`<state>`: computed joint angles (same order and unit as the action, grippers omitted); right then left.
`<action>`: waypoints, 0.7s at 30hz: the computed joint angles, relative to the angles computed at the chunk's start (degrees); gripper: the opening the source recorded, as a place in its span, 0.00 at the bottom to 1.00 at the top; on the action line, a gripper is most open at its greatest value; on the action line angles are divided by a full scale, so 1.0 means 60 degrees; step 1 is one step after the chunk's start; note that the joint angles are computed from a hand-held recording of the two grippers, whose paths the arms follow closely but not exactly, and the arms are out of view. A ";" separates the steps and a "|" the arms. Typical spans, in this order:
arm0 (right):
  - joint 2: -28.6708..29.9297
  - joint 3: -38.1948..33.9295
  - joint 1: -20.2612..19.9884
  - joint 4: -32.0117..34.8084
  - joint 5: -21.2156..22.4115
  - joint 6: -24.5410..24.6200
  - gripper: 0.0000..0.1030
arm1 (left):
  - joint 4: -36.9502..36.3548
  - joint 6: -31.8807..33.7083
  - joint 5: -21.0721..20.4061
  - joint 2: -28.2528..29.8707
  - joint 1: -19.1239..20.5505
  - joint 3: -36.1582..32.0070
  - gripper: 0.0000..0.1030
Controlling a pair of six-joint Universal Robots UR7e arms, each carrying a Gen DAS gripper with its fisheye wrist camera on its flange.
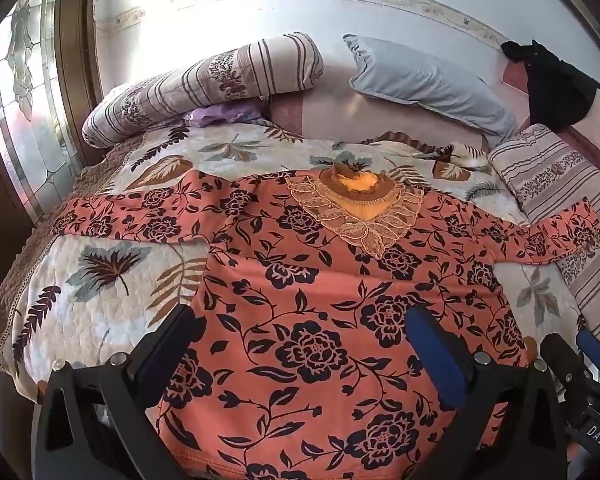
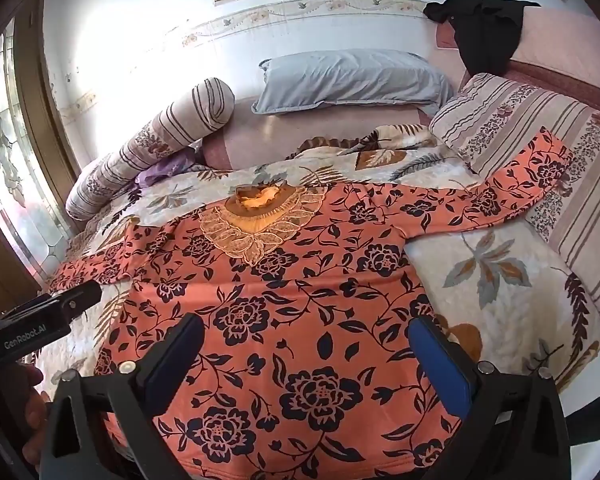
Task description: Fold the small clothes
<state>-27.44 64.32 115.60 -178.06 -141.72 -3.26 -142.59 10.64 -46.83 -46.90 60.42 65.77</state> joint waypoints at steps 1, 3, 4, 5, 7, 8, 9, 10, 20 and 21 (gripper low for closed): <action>-0.0015 0.0044 0.0003 -0.0122 0.0030 -0.0056 1.00 | -0.0059 0.0005 0.0033 -0.0008 -0.0014 0.0028 1.00; -0.0050 0.0133 -0.0023 -0.0222 0.0054 -0.0058 1.00 | -0.0092 0.0070 0.0055 -0.0023 -0.0036 0.0066 1.00; -0.0093 0.0197 -0.0038 -0.0189 0.0081 0.0017 1.00 | -0.0206 0.0148 0.0084 -0.0032 -0.0045 0.0117 1.00; -0.0069 0.0113 -0.0012 -0.0009 0.0057 0.0136 1.00 | -0.0254 0.0191 0.0145 -0.0017 -0.0050 0.0124 1.00; -0.0066 0.0048 -0.0056 0.0249 0.0047 0.0234 1.00 | -0.0153 0.0143 0.0117 -0.0010 -0.0025 0.0092 1.00; -0.0003 0.0068 -0.0076 0.0148 0.0048 0.0226 1.00 | -0.0120 0.0096 0.0088 -0.0014 -0.0006 0.0083 1.00; -0.0008 0.0080 -0.0091 0.0070 0.0074 0.0186 1.00 | -0.0075 0.0052 0.0073 -0.0007 0.0009 0.0063 1.00; 0.0007 0.0073 -0.0103 0.0021 0.0090 0.0152 1.00 | -0.0048 0.0042 0.0053 0.0000 0.0020 0.0055 1.00; -0.0117 0.0312 -0.0210 0.0562 0.0097 0.0711 1.00 | 0.0143 -0.0079 0.0080 0.0090 0.0145 -0.0044 1.00; -0.0075 0.0313 -0.0224 0.0337 0.0124 0.0565 1.00 | 0.0197 -0.0101 0.0075 0.0109 0.0158 -0.0076 1.00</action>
